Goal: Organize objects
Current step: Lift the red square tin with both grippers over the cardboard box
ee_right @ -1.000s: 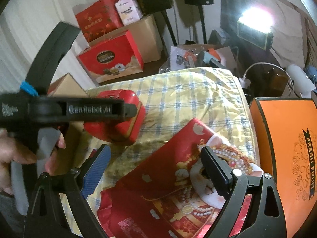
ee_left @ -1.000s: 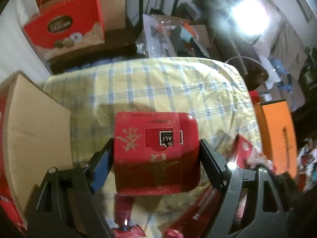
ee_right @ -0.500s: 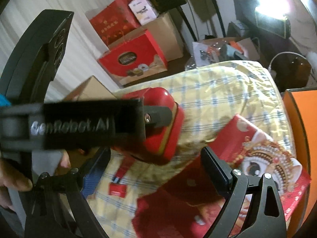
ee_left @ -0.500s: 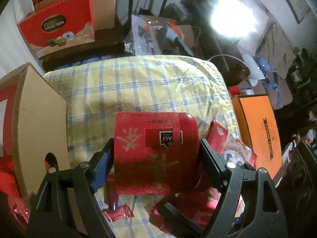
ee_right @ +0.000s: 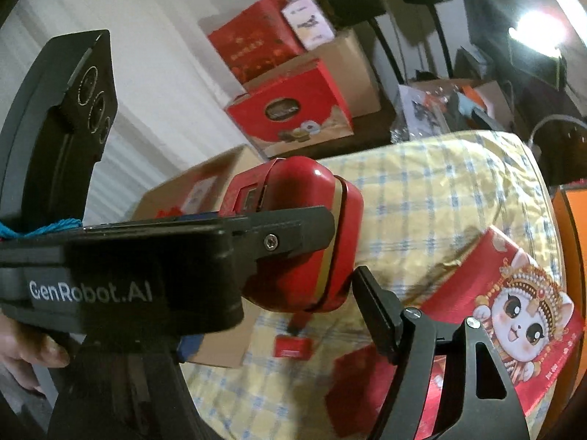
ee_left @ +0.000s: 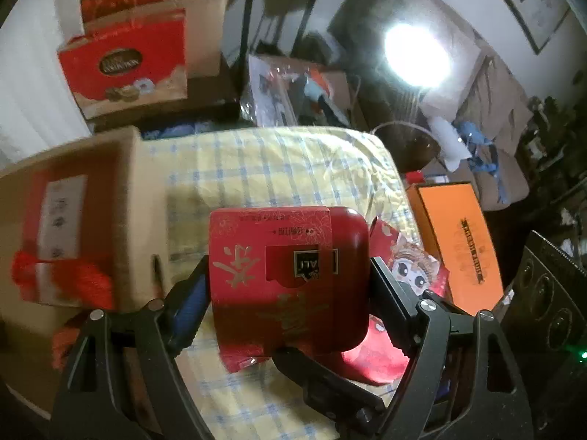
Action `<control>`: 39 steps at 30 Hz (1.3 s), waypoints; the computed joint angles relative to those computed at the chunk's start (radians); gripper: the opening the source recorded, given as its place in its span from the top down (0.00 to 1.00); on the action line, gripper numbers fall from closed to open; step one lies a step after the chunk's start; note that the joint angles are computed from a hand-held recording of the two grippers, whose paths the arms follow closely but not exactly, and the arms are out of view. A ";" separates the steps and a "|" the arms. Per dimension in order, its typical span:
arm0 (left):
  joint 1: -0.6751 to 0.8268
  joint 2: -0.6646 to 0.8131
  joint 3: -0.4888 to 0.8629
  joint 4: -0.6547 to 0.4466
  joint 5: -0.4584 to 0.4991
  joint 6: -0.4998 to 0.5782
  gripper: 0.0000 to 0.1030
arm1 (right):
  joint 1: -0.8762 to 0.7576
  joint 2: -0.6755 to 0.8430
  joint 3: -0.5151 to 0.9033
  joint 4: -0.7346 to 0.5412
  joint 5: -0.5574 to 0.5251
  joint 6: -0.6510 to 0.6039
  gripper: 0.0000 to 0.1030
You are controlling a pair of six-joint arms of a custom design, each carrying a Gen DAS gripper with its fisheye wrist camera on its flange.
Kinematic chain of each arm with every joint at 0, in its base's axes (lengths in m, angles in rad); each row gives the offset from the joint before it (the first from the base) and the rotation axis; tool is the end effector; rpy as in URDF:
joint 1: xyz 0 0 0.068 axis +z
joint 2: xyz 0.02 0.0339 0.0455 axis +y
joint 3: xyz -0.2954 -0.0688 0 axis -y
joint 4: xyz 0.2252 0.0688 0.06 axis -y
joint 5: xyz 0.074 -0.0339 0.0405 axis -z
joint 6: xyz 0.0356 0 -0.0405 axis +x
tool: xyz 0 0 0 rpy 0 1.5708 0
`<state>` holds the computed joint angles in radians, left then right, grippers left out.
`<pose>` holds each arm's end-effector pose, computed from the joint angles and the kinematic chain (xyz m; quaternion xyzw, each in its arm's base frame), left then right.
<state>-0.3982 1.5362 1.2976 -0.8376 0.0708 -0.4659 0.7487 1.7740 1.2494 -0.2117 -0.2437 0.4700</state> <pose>0.2707 -0.1166 0.3174 -0.0241 0.9687 -0.1336 0.2078 0.2762 0.2684 0.2691 -0.1748 0.8918 0.3213 0.2662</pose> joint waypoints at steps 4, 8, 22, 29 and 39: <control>0.037 -0.073 0.019 -0.060 -0.004 0.033 0.23 | 0.060 0.000 0.097 -0.082 0.038 -0.006 0.28; 0.108 -0.147 0.043 -0.141 0.012 0.092 0.23 | 0.127 0.024 0.198 -0.150 0.073 -0.012 0.28; 0.547 -0.318 -0.029 -0.299 0.162 0.386 0.23 | 0.316 0.215 0.467 -0.225 0.087 0.030 0.29; 0.800 -0.334 -0.093 -0.330 0.261 0.566 0.23 | 0.367 0.361 0.654 -0.308 0.076 0.024 0.29; 1.056 -0.266 -0.160 -0.340 0.339 0.761 0.23 | 0.408 0.548 0.936 -0.465 0.071 -0.005 0.27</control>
